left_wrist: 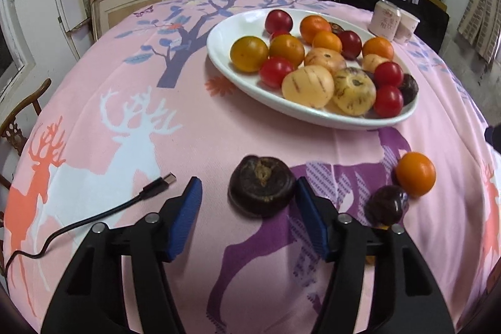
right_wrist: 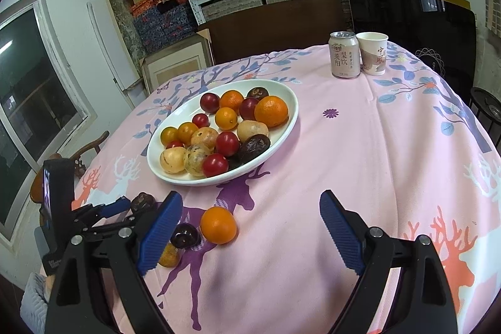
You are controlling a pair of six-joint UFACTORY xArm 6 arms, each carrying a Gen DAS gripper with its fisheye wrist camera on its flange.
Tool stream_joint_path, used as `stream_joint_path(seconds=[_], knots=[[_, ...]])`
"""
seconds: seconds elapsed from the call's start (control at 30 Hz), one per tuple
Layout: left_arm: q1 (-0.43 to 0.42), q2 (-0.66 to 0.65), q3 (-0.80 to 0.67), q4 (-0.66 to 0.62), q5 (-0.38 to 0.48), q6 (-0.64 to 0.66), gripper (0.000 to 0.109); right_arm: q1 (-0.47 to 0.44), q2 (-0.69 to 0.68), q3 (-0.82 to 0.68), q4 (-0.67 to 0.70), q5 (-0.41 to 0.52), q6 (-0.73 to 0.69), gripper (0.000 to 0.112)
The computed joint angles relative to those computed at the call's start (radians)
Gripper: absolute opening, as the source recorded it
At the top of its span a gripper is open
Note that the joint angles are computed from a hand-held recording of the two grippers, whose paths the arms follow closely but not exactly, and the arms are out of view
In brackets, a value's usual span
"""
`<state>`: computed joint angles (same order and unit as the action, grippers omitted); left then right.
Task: Organize fruits
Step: 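Grasp the dark purple fruit with the left tool while right tool grasps an orange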
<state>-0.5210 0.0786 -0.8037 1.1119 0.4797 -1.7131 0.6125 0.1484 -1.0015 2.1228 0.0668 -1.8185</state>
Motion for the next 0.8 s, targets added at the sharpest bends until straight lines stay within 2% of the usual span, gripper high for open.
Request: stream_joint_path(seconds=[0.23,0.33,0.43,0.47,0.53,0.63,0.8], knots=[[-0.006,0.017,-0.018,0.001,0.013,0.018,0.059,0.008,0.007,-0.003,-0.009,-0.009,0.005,0.09],[0.001,0.014,-0.012,-0.012,-0.004,0.031,0.042,0.031,0.036,-0.001,-0.146,-0.02,0.125,0.09],[0.004,0.006,-0.004,-0.014,-0.008,0.024,0.042,0.059,0.065,0.0,-0.256,-0.035,0.198,0.09],[0.005,0.003,-0.002,-0.012,-0.01,0.02,0.042,0.067,0.072,-0.005,-0.255,-0.045,0.183,0.089],[0.005,-0.001,0.001,-0.007,-0.01,0.013,0.042,0.08,0.084,-0.02,-0.194,-0.066,0.101,0.085],[0.004,-0.001,0.002,-0.014,-0.008,0.019,0.042,0.094,0.09,-0.022,-0.188,-0.072,0.077,0.079],[0.005,0.0,0.001,-0.016,-0.009,0.021,0.042,0.116,0.113,-0.026,-0.267,-0.092,0.133,0.068]])
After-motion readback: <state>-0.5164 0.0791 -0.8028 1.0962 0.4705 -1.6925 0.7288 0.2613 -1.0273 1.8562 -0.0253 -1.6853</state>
